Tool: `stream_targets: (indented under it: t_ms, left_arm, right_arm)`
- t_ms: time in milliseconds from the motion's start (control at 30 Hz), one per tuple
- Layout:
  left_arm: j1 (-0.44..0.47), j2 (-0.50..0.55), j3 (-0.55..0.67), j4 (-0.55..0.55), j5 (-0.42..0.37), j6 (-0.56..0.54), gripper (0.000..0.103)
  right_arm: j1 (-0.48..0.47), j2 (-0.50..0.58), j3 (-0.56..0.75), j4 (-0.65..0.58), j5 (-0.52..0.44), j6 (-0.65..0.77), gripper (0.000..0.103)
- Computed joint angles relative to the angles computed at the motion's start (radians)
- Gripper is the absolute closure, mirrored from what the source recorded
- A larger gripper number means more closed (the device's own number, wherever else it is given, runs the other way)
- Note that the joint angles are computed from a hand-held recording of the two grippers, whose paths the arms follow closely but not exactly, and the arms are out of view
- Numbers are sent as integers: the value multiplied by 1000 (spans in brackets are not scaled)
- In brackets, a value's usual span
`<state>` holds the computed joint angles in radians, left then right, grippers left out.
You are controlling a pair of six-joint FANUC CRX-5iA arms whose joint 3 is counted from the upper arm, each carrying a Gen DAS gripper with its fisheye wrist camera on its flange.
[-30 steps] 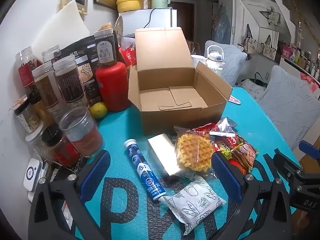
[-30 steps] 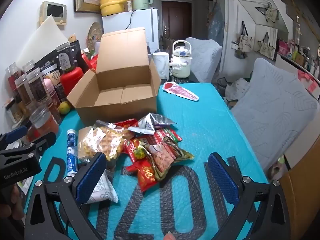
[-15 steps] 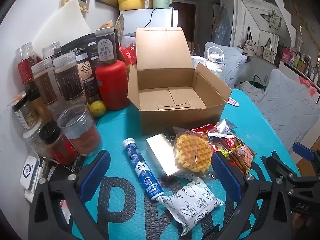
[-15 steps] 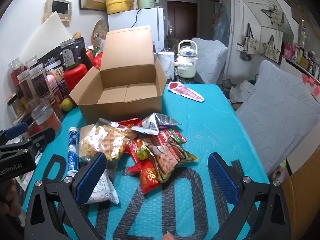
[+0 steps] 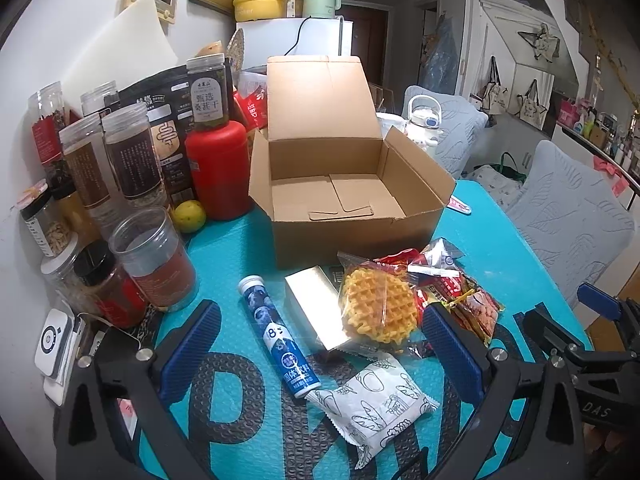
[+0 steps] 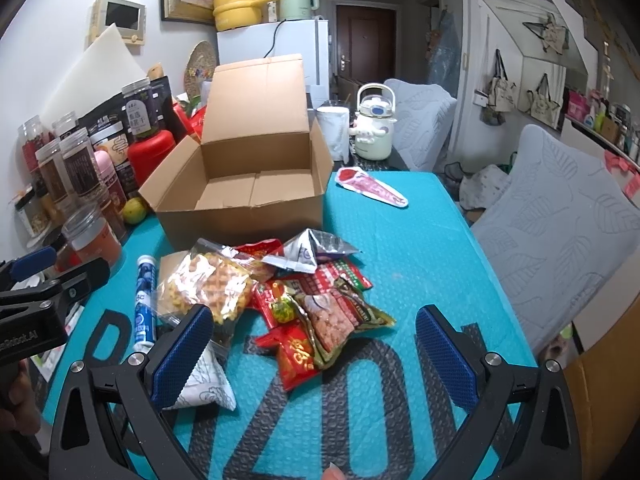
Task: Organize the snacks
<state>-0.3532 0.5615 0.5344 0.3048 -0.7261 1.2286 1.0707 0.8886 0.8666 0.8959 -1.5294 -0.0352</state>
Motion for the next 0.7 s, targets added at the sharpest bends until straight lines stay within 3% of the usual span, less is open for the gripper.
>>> stream_targets:
  t_ms: [300,700]
  left_arm:
    - [9,-4,-10,35,-3,-31,0]
    - [6,-10,-17,23,-10,-25,0]
  right_arm:
    - [6,15,25,4,-19,0,0]
    - [10,-15,-35,8,19,-37,0]
